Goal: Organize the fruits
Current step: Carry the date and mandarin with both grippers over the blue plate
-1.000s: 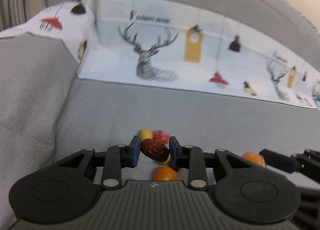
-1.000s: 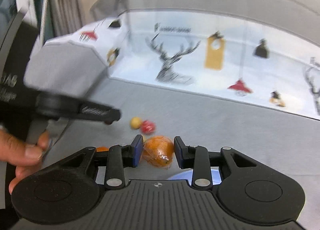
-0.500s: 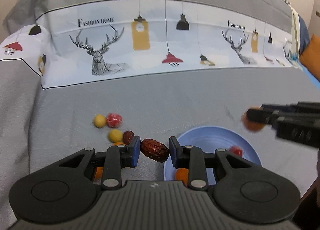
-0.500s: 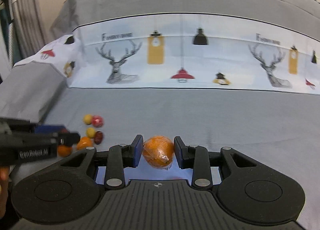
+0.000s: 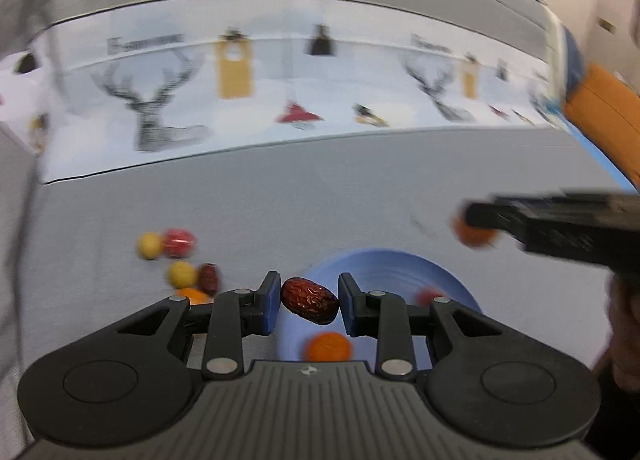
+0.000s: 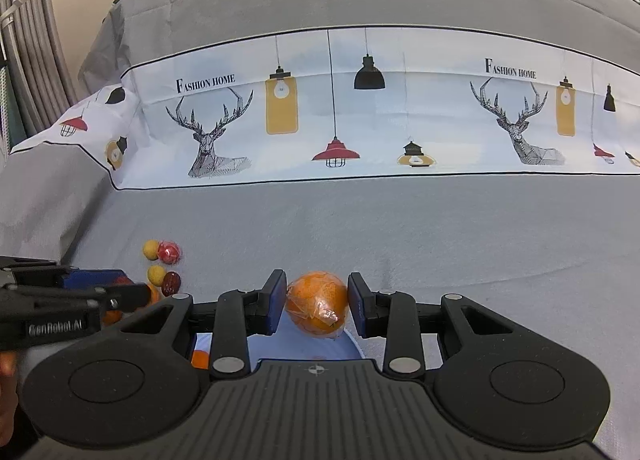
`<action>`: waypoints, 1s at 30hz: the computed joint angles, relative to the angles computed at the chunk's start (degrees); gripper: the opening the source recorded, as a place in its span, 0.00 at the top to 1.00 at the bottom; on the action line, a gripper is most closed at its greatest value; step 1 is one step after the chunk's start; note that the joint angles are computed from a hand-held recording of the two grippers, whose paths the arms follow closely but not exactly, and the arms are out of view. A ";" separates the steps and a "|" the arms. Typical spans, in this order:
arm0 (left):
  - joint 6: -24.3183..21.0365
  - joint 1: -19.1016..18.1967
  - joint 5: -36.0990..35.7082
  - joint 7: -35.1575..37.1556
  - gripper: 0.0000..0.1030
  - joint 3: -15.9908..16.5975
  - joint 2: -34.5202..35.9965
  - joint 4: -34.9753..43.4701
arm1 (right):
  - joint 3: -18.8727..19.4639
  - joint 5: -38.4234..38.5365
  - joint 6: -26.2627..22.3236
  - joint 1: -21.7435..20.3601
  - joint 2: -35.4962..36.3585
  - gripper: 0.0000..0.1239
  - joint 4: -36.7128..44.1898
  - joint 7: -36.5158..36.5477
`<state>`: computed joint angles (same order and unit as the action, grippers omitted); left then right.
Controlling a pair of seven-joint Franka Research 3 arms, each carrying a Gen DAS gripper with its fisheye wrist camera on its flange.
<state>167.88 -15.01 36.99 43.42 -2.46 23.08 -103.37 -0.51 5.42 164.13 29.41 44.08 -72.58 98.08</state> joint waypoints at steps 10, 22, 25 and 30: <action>-1.15 3.63 -11.25 18.75 0.67 -7.21 2.50 0.70 | 0.87 -0.33 -0.85 -0.39 0.66 0.71 0.74 -3.12; -1.70 2.37 -14.01 22.95 0.67 -6.33 3.22 1.53 | 1.85 0.72 -1.45 -1.00 0.93 0.71 1.14 -6.34; -1.59 2.24 -14.16 23.33 0.67 -6.22 3.18 1.47 | 2.03 0.95 -1.42 -1.07 0.88 0.71 1.01 -7.06; -1.61 1.89 -14.08 23.53 0.67 -5.97 3.18 1.45 | 2.31 1.31 -1.75 -1.26 0.75 0.71 0.81 -8.16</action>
<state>166.26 -13.12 22.91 66.96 -8.43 26.26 -101.91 1.80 6.73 162.38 28.15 44.82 -71.76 89.92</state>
